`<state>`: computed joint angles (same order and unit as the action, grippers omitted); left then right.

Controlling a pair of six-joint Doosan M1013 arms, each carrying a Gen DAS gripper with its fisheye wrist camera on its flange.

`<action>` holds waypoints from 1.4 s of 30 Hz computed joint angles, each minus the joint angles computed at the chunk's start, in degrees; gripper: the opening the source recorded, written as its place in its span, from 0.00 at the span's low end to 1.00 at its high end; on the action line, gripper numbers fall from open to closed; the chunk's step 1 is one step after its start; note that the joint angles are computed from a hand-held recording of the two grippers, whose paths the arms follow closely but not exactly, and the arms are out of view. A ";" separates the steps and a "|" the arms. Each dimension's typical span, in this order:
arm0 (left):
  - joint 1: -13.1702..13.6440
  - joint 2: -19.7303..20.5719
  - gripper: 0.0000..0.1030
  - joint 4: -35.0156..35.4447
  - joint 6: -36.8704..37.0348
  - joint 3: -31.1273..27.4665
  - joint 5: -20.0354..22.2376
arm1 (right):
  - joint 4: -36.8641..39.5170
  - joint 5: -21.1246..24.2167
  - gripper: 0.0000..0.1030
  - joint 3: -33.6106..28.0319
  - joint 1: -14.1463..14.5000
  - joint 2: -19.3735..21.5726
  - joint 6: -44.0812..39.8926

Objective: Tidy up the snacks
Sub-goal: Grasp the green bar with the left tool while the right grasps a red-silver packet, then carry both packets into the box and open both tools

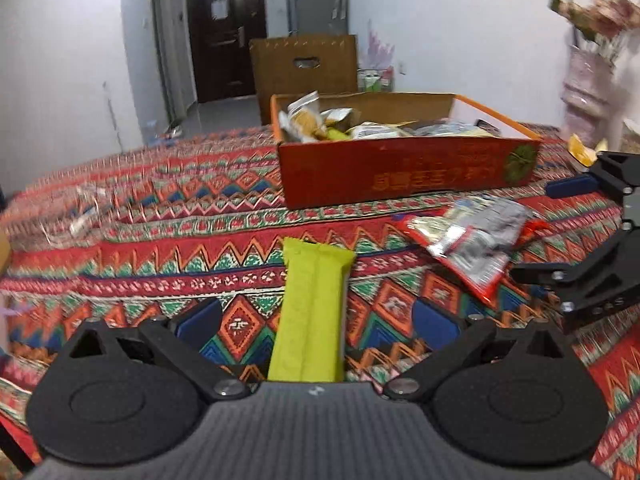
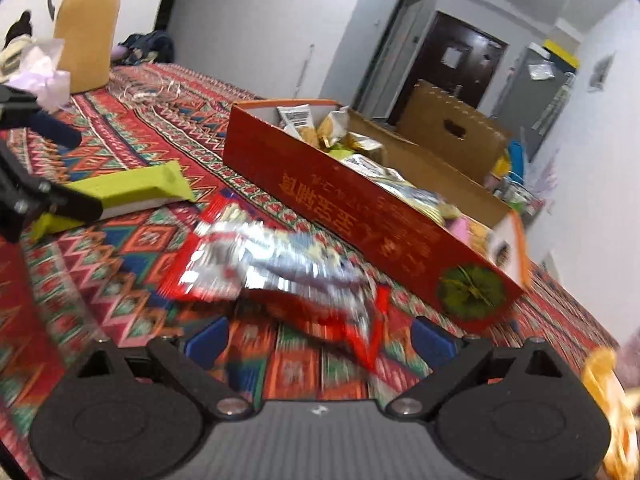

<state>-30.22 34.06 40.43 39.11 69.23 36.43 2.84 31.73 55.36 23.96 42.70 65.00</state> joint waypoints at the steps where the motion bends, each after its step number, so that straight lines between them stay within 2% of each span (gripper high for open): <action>1: 0.29 0.14 1.00 -0.02 -1.12 0.03 -0.48 | 0.12 0.39 0.95 -1.96 0.09 1.22 -1.11; 4: 1.05 0.33 0.97 0.29 -4.11 0.49 -2.75 | 5.08 3.44 0.95 -8.44 -0.08 4.76 -7.40; 5: 1.31 0.25 0.93 0.05 -4.48 0.82 -3.63 | 7.77 5.69 0.95 -10.73 -0.32 5.90 -9.73; 8: 1.88 0.22 0.77 -3.07 -2.90 0.89 -4.41 | 14.28 15.16 0.95 -20.33 -1.15 10.68 -14.35; 11: 2.41 0.38 0.67 -8.05 1.68 0.65 -5.17 | 17.81 23.66 0.95 -29.46 -1.86 15.48 -13.78; 13: 2.05 0.40 0.54 -6.75 2.21 0.83 -5.31 | 21.90 28.03 0.89 -34.19 -2.71 18.19 -11.47; 14: 1.86 0.44 0.43 -5.97 2.69 0.84 -5.15 | 24.59 29.22 0.83 -34.78 -3.11 18.66 -9.62; 16: 1.29 0.69 0.38 -3.23 2.57 0.64 -4.04 | 27.46 26.42 0.76 -30.40 -3.52 16.62 -9.22; 18: 0.84 0.79 0.36 -2.03 2.43 0.35 -2.78 | 25.90 23.32 0.66 -24.70 -3.25 13.49 -9.22; 21: 0.77 0.62 0.34 -5.67 4.51 -0.25 -1.64 | 24.08 18.43 0.60 -14.27 -2.96 7.65 -8.30; 24: 0.39 -0.31 0.32 -9.41 5.86 0.07 -0.75 | 20.99 12.65 0.58 -2.96 -2.64 1.08 -3.63; 29: -2.16 -4.51 0.32 -7.10 1.14 5.34 -3.28 | 16.34 4.30 0.57 12.71 -2.40 -8.29 6.41; 33: -4.93 -8.37 0.32 -4.33 -6.91 10.58 -4.89 | 9.53 -2.35 0.57 23.25 -1.74 -14.83 18.45; 38: -7.69 -11.72 0.32 -3.14 -11.21 14.68 -5.07 | 8.16 -7.90 0.57 32.37 -1.29 -20.86 26.66; 42: -9.66 -13.28 0.32 2.33 -14.89 16.03 -3.61 | 8.38 -11.18 0.57 36.15 -0.66 -23.59 26.95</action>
<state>-39.88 20.78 42.76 24.22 85.26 32.82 11.22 20.55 91.51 23.31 19.11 91.94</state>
